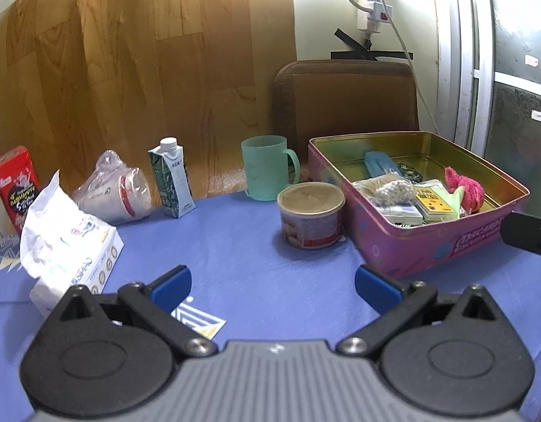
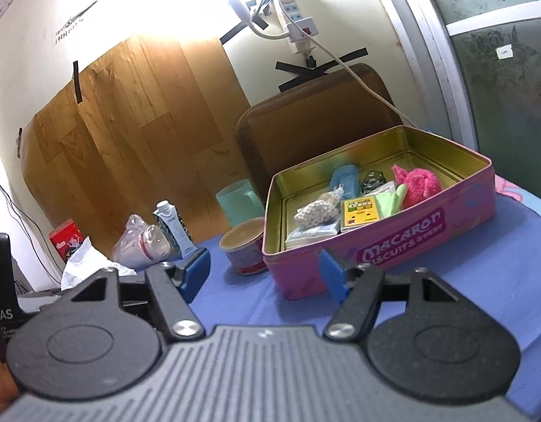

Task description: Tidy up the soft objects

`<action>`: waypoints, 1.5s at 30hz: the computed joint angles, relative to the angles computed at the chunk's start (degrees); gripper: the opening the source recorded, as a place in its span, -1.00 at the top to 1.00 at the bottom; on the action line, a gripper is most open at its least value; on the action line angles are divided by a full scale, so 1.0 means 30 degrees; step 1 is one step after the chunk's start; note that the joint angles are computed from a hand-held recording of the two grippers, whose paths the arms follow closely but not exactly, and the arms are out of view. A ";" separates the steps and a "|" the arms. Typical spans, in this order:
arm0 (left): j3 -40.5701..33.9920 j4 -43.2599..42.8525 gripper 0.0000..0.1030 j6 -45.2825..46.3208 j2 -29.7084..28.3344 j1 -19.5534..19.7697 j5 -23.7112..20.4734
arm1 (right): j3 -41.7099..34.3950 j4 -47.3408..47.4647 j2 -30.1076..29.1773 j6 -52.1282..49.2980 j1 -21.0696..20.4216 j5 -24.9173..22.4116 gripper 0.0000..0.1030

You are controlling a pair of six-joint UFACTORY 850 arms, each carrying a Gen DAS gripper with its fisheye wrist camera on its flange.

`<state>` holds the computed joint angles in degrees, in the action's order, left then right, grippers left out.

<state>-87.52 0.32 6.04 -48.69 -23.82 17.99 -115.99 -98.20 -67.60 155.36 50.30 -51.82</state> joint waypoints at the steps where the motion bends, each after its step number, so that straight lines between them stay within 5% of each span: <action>1: -0.0005 0.0333 -0.99 -0.0355 0.0007 0.0047 -0.0058 | -0.0090 0.0055 -0.0037 -0.0096 0.0004 -0.0011 -0.38; 14: 0.0027 -0.1103 -0.99 0.1651 -0.0031 -0.0058 -0.0483 | 0.0397 -0.0202 0.0205 0.0269 -0.0149 0.0260 -0.40; 45: -0.1325 0.3378 -1.00 -0.2856 -0.1030 0.0458 -0.2466 | -0.1620 0.1941 -0.0905 -0.1237 -0.0038 0.0125 -0.45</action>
